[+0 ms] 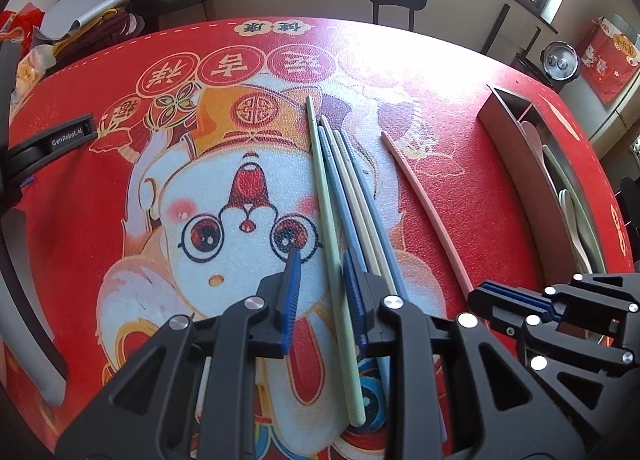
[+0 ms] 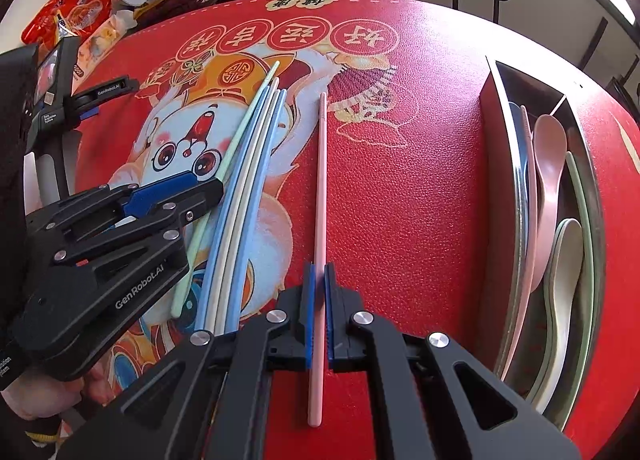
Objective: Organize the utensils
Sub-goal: 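Grasp a green chopstick with the left tool while the right tool grasps a pink chopstick, then lower the green chopstick into the steel tray with the left tool while the right tool lowers the pink one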
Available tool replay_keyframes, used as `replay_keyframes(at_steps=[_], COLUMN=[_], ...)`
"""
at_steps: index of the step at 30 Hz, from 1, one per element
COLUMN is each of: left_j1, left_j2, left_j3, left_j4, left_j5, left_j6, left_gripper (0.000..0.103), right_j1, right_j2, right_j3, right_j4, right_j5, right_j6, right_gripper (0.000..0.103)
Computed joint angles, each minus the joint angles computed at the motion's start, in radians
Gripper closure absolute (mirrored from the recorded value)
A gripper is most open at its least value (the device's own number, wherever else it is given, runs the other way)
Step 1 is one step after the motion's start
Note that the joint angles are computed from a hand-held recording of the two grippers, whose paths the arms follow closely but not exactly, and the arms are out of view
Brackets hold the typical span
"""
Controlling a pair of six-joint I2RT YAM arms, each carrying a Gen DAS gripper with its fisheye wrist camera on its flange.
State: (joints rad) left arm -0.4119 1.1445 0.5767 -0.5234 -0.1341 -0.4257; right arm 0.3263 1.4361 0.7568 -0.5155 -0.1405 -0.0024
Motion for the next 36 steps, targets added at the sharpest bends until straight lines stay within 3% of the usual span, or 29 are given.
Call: replay_keyframes(at_steps=[3, 7, 13, 22, 30, 36], left_j1=[-0.004, 0.011, 0.064, 0.081, 0.019, -0.091], left_j2=[0.017, -0.023, -0.195, -0.361, -0.339, -0.289], left_j3=[0.009, -0.009, -0.084, -0.137, -0.127, -0.111], left_j4=[0.005, -0.027, -0.120, -0.238, -0.243, -0.242], left_j5=[-0.010, -0.010, 0.060, 0.070, 0.008, -0.097], left_j6=[0.017, 0.026, 0.029, 0.019, -0.028, -0.116], left_gripper=[0.076, 0.091, 0.091, 0.090, 0.090, 0.090], right_j1=[0.007, 0.027, 0.047, 0.056, 0.055, 0.073], right_j2=[0.003, 0.017, 0.029, 0.040, 0.039, 0.019], right_j3=[0.003, 0.010, 0.012, 0.016, 0.018, -0.002], right_j4=[0.000, -0.002, 0.018, 0.034, 0.031, 0.040], right_j5=[0.010, 0.035, 0.065, 0.085, 0.083, 0.106], right_j6=[0.000, 0.009, 0.017, 0.013, 0.003, 0.012], right_gripper=[0.098, 0.096, 0.096, 0.096, 0.097, 0.097])
